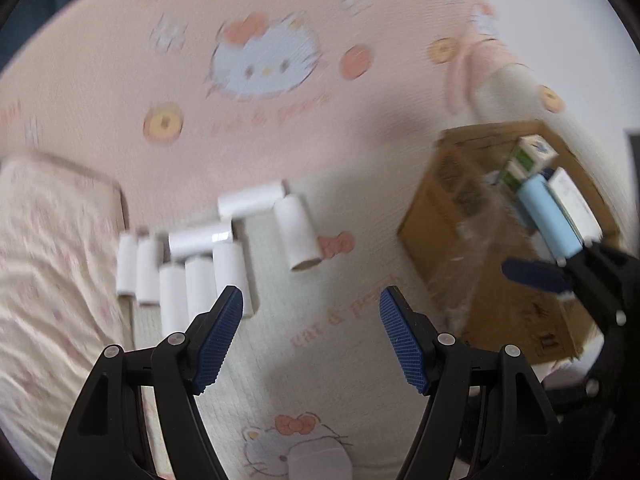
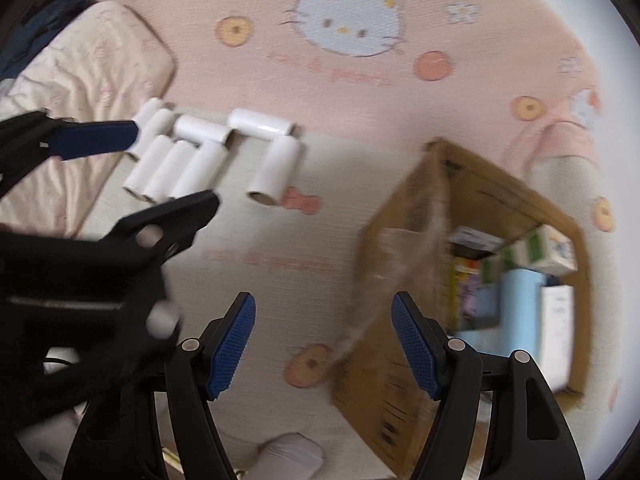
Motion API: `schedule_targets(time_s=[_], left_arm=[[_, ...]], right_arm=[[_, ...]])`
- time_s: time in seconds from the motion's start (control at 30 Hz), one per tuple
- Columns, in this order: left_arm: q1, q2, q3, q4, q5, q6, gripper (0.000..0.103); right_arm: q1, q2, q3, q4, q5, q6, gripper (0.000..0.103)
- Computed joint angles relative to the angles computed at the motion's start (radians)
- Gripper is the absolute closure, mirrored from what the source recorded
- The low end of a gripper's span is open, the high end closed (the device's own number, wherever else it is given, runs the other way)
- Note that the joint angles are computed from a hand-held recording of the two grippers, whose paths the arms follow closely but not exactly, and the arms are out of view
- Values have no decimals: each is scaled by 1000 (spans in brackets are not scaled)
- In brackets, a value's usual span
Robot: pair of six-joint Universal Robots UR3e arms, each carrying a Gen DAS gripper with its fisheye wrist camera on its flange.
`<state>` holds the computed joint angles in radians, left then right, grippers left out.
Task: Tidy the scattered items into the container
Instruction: 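Move the right gripper toward the white paper tubes on the bedspread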
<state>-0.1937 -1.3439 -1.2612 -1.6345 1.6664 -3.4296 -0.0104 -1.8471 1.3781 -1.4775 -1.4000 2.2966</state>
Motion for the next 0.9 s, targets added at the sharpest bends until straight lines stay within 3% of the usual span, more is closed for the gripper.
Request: schedule_targets(time_s=[0.17, 0.27, 0.37, 0.53, 0.63, 0.77, 0.83, 0.9], left_arm=[[201, 89, -160, 5, -176, 78, 29], [264, 124, -250, 35, -213, 86, 29], [317, 196, -398, 142, -238, 50, 29], [430, 330, -588, 283, -336, 54, 29], [493, 414, -699, 373, -419, 82, 29], [581, 493, -830, 449, -530, 112, 37], [631, 521, -875, 450, -578, 137, 40], [683, 555, -907, 423, -622, 168, 45]], right_arm=[[92, 42, 74, -107, -25, 30, 34], [126, 57, 143, -212, -28, 43, 34], [138, 55, 254, -382, 1, 60, 34], [99, 87, 321, -476, 158, 156, 34], [31, 34, 414, -534, 302, 154, 34], [-33, -6, 517, -594, 425, 165, 34], [-52, -8, 574, -646, 461, 165, 34], [-38, 4, 620, -735, 436, 195, 34]])
